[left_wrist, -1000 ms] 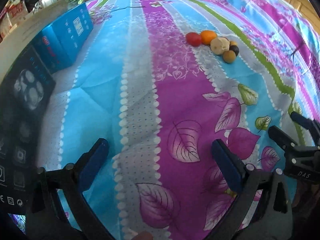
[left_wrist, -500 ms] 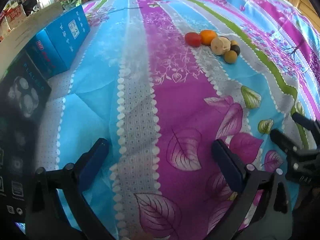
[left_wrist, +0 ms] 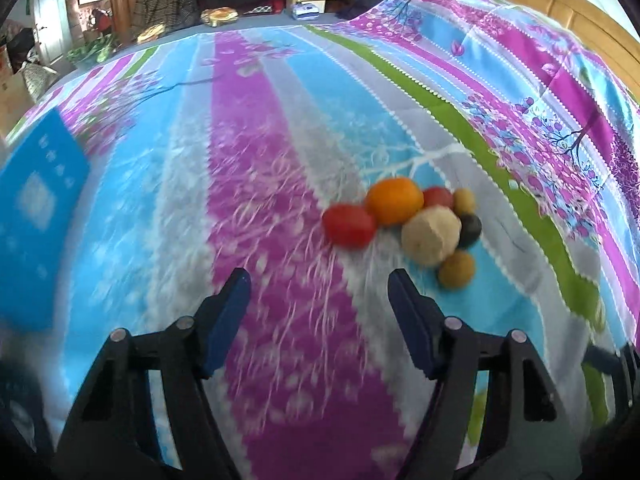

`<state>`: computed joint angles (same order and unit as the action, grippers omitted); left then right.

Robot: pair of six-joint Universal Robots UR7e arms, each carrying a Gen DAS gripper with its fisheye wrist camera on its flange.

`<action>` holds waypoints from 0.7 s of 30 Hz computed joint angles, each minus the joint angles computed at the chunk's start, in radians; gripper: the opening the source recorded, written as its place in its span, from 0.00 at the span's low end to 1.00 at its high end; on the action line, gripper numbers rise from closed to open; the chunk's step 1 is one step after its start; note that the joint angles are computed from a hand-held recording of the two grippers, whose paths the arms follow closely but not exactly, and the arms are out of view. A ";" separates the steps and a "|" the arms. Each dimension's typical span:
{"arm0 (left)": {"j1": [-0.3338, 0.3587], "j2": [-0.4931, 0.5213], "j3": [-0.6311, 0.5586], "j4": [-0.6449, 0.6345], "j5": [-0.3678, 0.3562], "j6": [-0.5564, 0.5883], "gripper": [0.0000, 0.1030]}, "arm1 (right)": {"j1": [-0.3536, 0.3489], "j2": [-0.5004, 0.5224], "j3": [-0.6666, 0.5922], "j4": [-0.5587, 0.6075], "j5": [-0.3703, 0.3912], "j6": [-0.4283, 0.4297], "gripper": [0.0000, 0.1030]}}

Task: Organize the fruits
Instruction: 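Grasp a red tomato with the left tool while the right tool grasps a yellow apricot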

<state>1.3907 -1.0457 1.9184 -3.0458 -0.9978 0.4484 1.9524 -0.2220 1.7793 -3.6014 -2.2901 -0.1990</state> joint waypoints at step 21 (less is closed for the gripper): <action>-0.005 0.064 -0.064 0.003 -0.004 0.076 0.32 | -0.005 0.002 -0.003 -0.007 0.009 -0.008 1.00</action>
